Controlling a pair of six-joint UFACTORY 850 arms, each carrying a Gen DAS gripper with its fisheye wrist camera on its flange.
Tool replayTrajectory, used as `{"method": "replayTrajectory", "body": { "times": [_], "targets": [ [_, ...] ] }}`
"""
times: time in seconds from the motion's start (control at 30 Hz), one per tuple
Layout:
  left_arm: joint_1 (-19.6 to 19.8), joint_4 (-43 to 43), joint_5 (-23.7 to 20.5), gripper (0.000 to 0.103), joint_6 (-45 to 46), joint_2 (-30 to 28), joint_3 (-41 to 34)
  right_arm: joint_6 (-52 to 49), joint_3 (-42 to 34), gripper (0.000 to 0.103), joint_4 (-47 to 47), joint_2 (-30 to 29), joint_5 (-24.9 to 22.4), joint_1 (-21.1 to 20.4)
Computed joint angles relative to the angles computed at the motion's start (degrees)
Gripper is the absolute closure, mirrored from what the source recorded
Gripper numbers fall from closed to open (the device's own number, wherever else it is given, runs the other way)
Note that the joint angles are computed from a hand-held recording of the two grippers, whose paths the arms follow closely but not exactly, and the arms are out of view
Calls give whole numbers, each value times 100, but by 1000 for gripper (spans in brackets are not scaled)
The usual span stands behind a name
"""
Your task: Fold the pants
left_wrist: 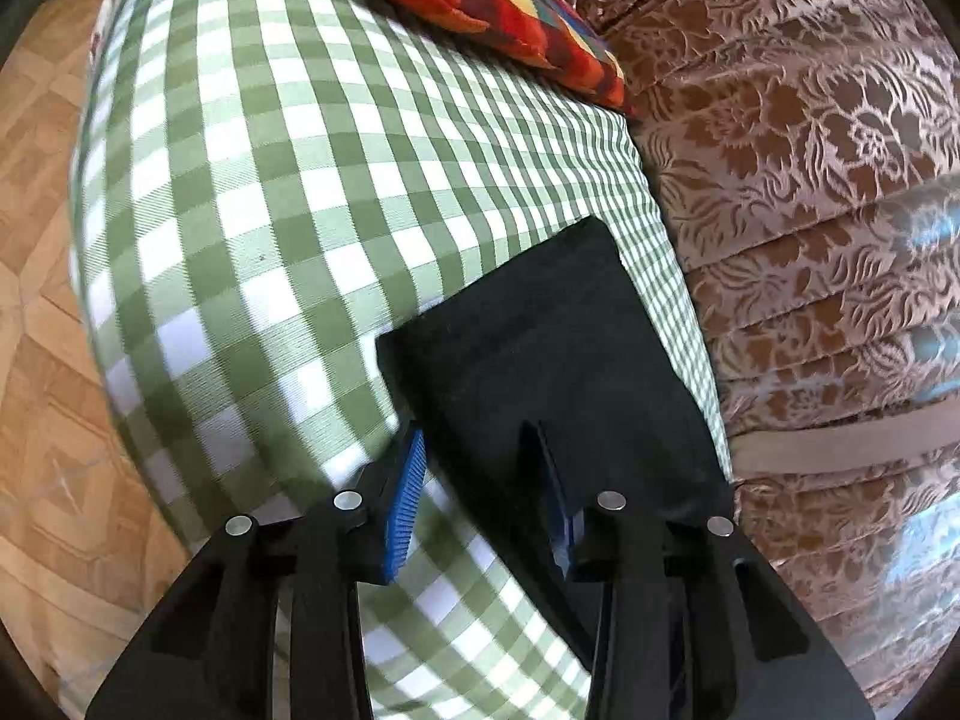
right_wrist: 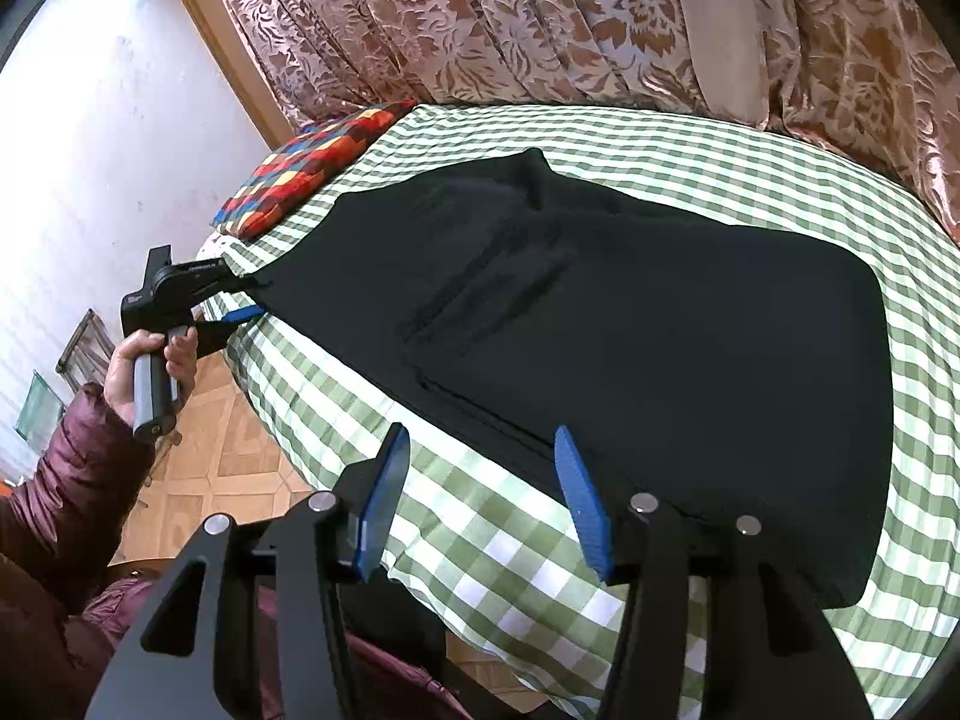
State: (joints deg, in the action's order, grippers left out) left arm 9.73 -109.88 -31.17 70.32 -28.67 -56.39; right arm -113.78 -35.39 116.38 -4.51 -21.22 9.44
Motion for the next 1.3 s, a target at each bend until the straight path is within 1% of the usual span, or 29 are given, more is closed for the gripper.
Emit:
{"method": "replayTrajectory", "body": {
  "times": [0.1, 0.2, 0.27, 0.3, 0.37, 0.4, 0.43, 0.5, 0.53, 0.63, 0.7, 0.73, 0.77, 0.8, 0.87, 0.93, 0.97, 1.03, 1.1, 1.2, 1.3],
  "targets": [
    [30, -86, -52, 67, -30, -140, -92, -38, 7, 53, 60, -6, 37, 30],
    [15, -91, 25, 67, 1, -161, -144, -33, 4, 53, 72, 1, 48, 34],
    [-57, -227, 176, 87, 296, -97, -124, -48, 4, 53, 89, 10, 37, 23],
    [-123, -296, 282, 90, 478, -39, -117, -57, 9, 53, 99, 18, 25, 16],
    [-296, -741, 527, 92, 1196, 159, -34, -116, 5, 53, 183, 37, 3, -8],
    [-373, -978, 552, 92, 1617, 267, 14, -94, 3, 53, 198, 49, -51, -35],
    [-462, -1174, 468, 92, 2039, 406, 77, -20, -6, 53, 138, 51, -124, -80],
    [-662, -1454, 391, 92, 2796, 649, 171, 209, -35, 53, -13, 49, -351, -198],
    [-844, -1666, 428, 92, 3381, 806, 223, 376, -60, 53, -131, 32, -480, -258],
    [-1296, -1962, 394, 92, 4550, 1135, 373, 947, -215, 53, -477, -93, -947, -455],
    [-1646, -2139, 510, 92, 5186, 1284, 421, 1301, -368, 52, -696, -209, -1178, -539],
    [-1756, -2144, 523, 92, 5334, 1312, 434, 1486, -486, 51, -801, -302, -1327, -565],
    [-1896, -2112, 523, 92, 5473, 1333, 442, 1603, -573, 49, -861, -365, -1429, -579],
    [-2020, -2047, 551, 92, 5555, 1354, 439, 1907, -801, 42, -1014, -549, -1742, -601],
    [-2221, -2031, 652, 92, 5724, 1366, 420, 2129, -1073, 38, -1099, -754, -2029, -580],
    [-2361, -1859, 675, 92, 5638, 1337, 412, 2393, -1373, 34, -1218, -1000, -2316, -571],
    [-2396, -1812, 691, 92, 5602, 1339, 416, 2524, -1516, 29, -1253, -1136, -2427, -570],
    [-2473, -1757, 705, 92, 5597, 1342, 443, 2890, -1862, 28, -1346, -1446, -2506, -555],
    [-2534, -1733, 722, 92, 5578, 1341, 446, 3291, -2208, 28, -1579, -1798, -2799, -591],
    [-2618, -1791, 840, 92, 5734, 1324, 418, 3717, -2635, 29, -1726, -2179, -2902, -590],
    [-2599, -1610, 885, 92, 5612, 1264, 346, 4118, -3028, 30, -2026, -2489, -2947, -564]
  ]
}}
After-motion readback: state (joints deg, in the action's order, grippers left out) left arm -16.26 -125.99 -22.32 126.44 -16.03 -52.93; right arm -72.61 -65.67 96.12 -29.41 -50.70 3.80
